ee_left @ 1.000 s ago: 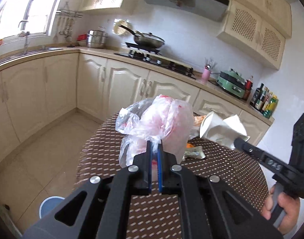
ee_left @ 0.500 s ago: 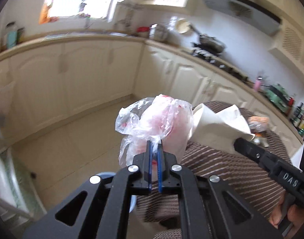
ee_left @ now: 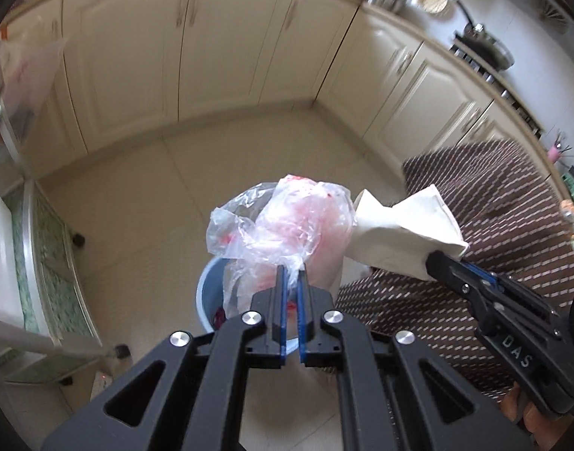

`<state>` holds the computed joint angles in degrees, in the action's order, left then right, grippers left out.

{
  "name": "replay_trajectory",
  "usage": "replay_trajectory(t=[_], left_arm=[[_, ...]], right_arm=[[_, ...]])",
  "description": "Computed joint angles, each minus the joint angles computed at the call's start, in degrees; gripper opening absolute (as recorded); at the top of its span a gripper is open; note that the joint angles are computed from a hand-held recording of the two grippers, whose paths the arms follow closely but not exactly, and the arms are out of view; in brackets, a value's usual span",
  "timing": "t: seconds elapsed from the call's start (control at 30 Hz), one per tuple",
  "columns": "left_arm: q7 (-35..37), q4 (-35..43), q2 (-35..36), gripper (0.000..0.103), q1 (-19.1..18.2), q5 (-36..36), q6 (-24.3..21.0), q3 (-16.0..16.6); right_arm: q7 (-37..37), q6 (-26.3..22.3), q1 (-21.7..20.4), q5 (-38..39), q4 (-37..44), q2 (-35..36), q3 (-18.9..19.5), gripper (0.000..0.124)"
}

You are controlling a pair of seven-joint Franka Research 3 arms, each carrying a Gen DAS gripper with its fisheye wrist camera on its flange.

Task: Collect trash
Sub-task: 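Carry the plastic bag and tissue over the bucket and open both tools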

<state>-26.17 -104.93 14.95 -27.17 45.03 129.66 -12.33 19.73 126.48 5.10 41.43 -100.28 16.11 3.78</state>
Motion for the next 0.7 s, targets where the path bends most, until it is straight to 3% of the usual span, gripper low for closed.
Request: replay_trajectory(t=[0.13, 0.3, 0.43, 0.53, 0.7], left_arm=[[2.8, -2.0, 2.2, 0.004, 2.1, -3.1, 5.6, 0.4], [6.6, -1.4, 5.3, 0.004, 4.0, -6.2, 10.6, 1.7], [8.3, 1.1, 7.3, 0.008, 3.7, -6.3, 11.7, 3.2], [8.6, 2.5, 7.9, 0.028, 3.2, -6.2, 12.1, 3.9], [9.5, 3.8, 8.0, 0.031, 2.6, -7.0, 9.7, 4.0]], right_arm=[[2.1, 3.7, 1.7, -3.7, 0.2, 2.8, 0.0, 0.009], [5.1, 4.8, 2.0, -6.6, 1.5, 5.5, 0.3, 0.009], [7.8, 5.2, 2.4, -8.1, 2.9, 6.9, 0.7, 0.009], [9.6, 4.6, 2.2, -8.9, 3.8, 7.9, 0.8, 0.009], [10.1, 5.0, 2.3, -9.9, 3.3, 7.9, 1.2, 0.009]])
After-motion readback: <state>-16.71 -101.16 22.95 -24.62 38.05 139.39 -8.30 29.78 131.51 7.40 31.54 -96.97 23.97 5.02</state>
